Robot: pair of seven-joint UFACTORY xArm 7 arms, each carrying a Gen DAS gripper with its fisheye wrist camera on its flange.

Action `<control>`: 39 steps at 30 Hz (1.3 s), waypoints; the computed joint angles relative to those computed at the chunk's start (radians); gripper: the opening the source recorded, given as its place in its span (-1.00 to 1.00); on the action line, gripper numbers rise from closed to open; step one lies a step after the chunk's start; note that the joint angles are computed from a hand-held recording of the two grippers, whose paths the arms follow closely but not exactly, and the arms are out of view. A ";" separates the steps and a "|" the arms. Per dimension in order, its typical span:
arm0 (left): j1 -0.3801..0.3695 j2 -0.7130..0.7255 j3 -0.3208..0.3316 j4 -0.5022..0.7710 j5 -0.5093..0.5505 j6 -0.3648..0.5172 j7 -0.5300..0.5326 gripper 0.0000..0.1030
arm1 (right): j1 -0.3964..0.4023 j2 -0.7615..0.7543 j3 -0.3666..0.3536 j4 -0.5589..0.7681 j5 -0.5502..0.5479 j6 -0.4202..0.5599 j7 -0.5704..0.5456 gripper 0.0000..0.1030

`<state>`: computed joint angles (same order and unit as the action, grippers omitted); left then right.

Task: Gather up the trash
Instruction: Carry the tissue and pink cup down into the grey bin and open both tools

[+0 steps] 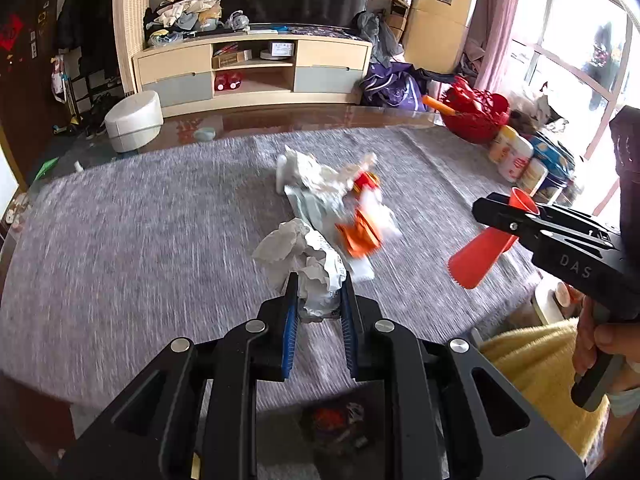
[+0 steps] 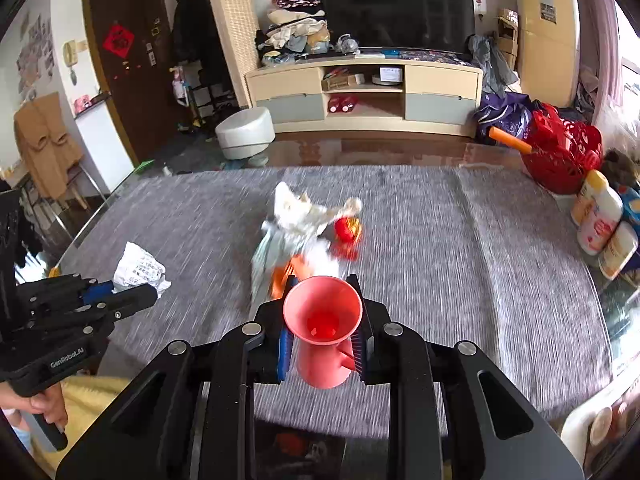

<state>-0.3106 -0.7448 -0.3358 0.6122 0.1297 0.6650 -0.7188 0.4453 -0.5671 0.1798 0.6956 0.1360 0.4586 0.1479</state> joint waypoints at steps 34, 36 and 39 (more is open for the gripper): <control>-0.440 0.036 -0.039 -0.328 -0.254 -0.123 -0.330 -0.65 | 0.232 -0.156 0.014 -0.388 0.130 0.097 0.114 -0.52; -0.450 0.046 -0.031 -0.332 -0.259 -0.129 -0.331 -0.64 | 0.236 -0.144 0.013 -0.386 0.132 0.100 0.115 -0.51; -0.458 0.052 -0.017 -0.337 -0.267 -0.135 -0.330 -0.58 | 0.242 -0.124 0.003 -0.377 0.144 0.110 0.111 -0.49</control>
<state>-0.7689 -0.6928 -0.3532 0.2755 -0.1370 0.5303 -1.0487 0.6872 -0.6907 0.1823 0.3185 0.2798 0.5683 0.2594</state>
